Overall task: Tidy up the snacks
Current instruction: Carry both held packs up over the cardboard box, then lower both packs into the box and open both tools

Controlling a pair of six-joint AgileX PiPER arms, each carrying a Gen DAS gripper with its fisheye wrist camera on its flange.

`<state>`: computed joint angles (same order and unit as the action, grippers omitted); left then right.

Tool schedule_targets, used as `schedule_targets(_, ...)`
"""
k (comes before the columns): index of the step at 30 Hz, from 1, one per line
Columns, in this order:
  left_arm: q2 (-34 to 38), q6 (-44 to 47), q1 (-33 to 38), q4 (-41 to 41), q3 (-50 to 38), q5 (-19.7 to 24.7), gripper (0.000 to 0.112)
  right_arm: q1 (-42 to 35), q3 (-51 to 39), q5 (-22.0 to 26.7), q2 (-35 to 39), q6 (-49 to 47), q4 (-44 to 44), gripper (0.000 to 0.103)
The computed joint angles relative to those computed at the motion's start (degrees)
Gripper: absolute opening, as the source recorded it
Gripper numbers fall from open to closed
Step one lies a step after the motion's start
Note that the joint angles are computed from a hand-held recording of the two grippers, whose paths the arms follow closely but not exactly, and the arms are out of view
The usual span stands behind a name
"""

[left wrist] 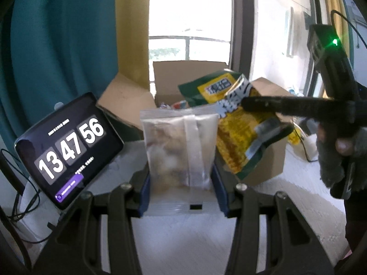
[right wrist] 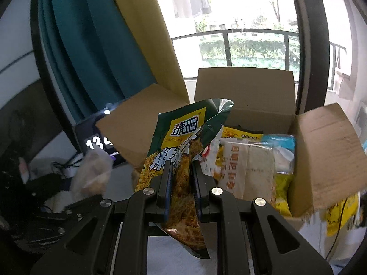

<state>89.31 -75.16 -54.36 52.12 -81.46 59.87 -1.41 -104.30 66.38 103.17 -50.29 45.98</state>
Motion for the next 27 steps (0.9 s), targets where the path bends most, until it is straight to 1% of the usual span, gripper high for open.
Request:
schedule_targets(4,0.4,0.8,2.8,-0.6,-0.6,-1.2,0.048,3.6,-0.4,-4.2,1.6,1.9,-5.1,0.018)
schedule_targets(7,1.2,2.7,4.6,-1.5,-1.8,-2.3,0.048,4.8,-3.4,-4.3,4.2,3.8,-7.2,0.018)
schedule_targets(11,2.8,6.4,7.3,-3.4,-4.3,-3.9,0.048,6.1,-7.6,-6.5,7.4,5.1,-10.6,0.018)
schedule_targets(15,5.4,9.8,9.0,-4.9,-8.5,-4.5,0.048,6.9,-13.5,-8.6,11.4,7.7,-13.6,0.018)
schedule_targets(17,7.0,11.7,10.1,-5.8,-10.7,-4.8,0.048,6.3,-19.0,-7.2,15.0,9.3,-14.2,0.018)
schedule_targets(20,9.9,14.7,11.8,-7.9,-14.8,-5.4,0.048,5.8,-26.3,-6.7,19.6,12.1,-16.5,0.018)
schedule_targets(22,12.0,16.3,12.7,-9.3,-17.6,-5.6,0.048,4.5,-31.4,-5.1,22.5,13.7,-16.9,0.018)
schedule_targets(24,14.3,17.7,13.6,-10.8,-20.3,-5.9,0.048,3.4,-34.6,-4.5,24.4,14.7,-17.2,0.017)
schedule_targets(27,18.2,19.9,14.6,-13.1,-25.2,-5.4,0.048,1.2,-42.2,-1.5,28.6,17.7,-17.5,0.017)
